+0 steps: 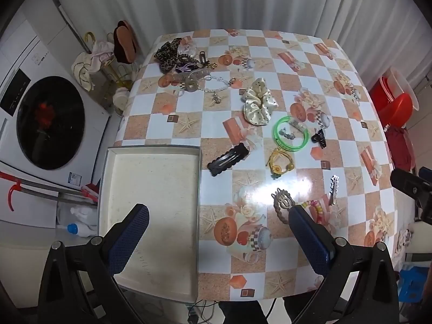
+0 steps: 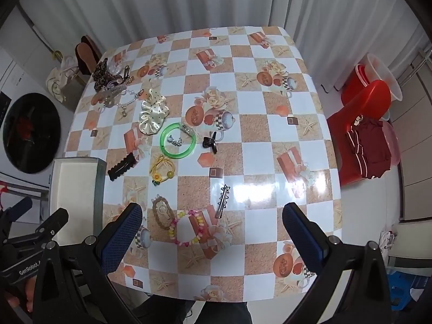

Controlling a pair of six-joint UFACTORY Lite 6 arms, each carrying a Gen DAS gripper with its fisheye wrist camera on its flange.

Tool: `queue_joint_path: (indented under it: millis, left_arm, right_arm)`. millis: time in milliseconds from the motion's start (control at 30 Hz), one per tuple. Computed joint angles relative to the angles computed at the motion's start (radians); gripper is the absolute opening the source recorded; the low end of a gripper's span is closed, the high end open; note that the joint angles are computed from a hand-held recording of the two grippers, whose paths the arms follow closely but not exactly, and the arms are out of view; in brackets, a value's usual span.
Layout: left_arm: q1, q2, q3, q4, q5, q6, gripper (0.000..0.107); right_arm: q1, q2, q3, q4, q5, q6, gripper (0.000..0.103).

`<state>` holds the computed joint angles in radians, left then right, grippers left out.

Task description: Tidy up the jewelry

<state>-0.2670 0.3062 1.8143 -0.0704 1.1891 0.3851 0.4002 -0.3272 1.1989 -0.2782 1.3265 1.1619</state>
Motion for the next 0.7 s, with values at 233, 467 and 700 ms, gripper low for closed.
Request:
queue_joint_path:
  millis: [233, 467, 700]
  left_arm:
    - [-0.002, -0.019, -0.007, 0.005, 0.001, 0.002, 0.103]
    - [0.01, -0.032, -0.027, 0.0, 0.002, 0.007, 0.103]
    - [0.006, -0.041, -0.036, 0.002, 0.002, 0.006, 0.103]
  right_arm:
    - [0.008, 0.002, 0.018, -0.007, 0.001, 0.002, 0.103]
    - [0.028, 0.005, 0.021, -0.011, 0.012, 0.028, 0.103]
    - [0.055, 0.003, 0.021, -0.018, 0.02, 0.055, 0.103]
